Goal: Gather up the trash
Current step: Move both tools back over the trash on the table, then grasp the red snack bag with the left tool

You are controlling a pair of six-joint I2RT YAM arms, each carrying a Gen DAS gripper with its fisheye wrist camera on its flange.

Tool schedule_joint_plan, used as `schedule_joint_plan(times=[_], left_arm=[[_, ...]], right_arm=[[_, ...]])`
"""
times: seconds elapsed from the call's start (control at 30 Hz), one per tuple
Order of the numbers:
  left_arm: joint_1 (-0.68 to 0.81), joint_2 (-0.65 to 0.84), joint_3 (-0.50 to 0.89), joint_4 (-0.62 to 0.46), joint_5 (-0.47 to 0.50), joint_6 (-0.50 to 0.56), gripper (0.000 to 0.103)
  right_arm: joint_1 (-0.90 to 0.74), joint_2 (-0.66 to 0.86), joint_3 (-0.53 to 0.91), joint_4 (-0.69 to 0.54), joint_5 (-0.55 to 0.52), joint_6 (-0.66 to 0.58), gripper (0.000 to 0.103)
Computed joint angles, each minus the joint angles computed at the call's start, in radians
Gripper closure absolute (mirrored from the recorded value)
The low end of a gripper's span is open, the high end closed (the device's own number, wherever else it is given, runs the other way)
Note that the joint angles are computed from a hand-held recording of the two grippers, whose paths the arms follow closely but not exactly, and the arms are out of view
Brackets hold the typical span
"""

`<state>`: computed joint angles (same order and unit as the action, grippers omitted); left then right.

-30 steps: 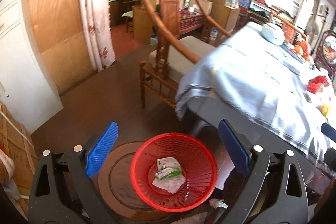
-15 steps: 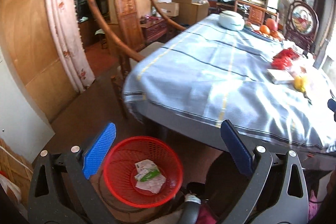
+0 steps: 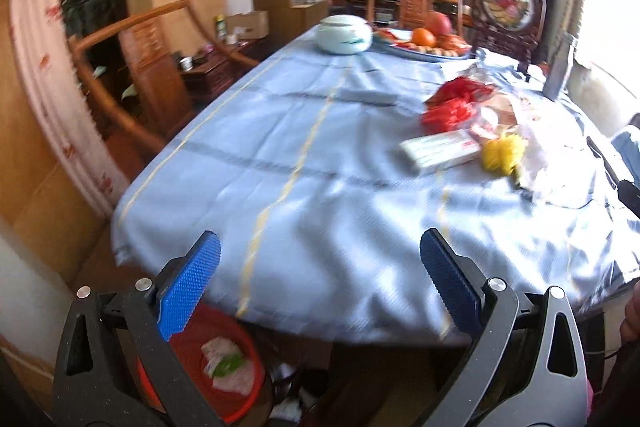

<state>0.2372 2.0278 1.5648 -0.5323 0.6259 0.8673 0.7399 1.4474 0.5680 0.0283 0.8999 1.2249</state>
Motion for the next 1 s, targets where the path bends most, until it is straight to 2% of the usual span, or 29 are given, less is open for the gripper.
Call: schedule_joint_plan(times=[0.13,0.3,0.57,0.7,1.0], left_arm=[[-0.107,-0.027,-0.034,0.041,-0.027,-0.04,0.007],[-0.233,-0.024,-0.026,0.066,-0.068,-0.095,0.007],[-0.408,0.036,0.044,0.08,-0.142,-0.143,0.007],[-0.478,0.102,0.123,0.076,-0.188,-0.176,0.007],[-0.584,0.279,0.375,-0.026,-0.245,-0.223,0.007]], right_arm=[[-0.069,-0.064,-0.084,-0.01,-0.019,0.02,0.006],[-0.19,-0.105,-0.158,0.069,-0.099,-0.046,0.006],[-0.351,-0.062,-0.19,0.218,-0.247,-0.137,0.006],[-0.386,-0.041,-0.196,0.269,-0.291,-0.156,0.006],[-0.426,-0.009,-0.216,0.347,-0.365,-0.153,0.006]])
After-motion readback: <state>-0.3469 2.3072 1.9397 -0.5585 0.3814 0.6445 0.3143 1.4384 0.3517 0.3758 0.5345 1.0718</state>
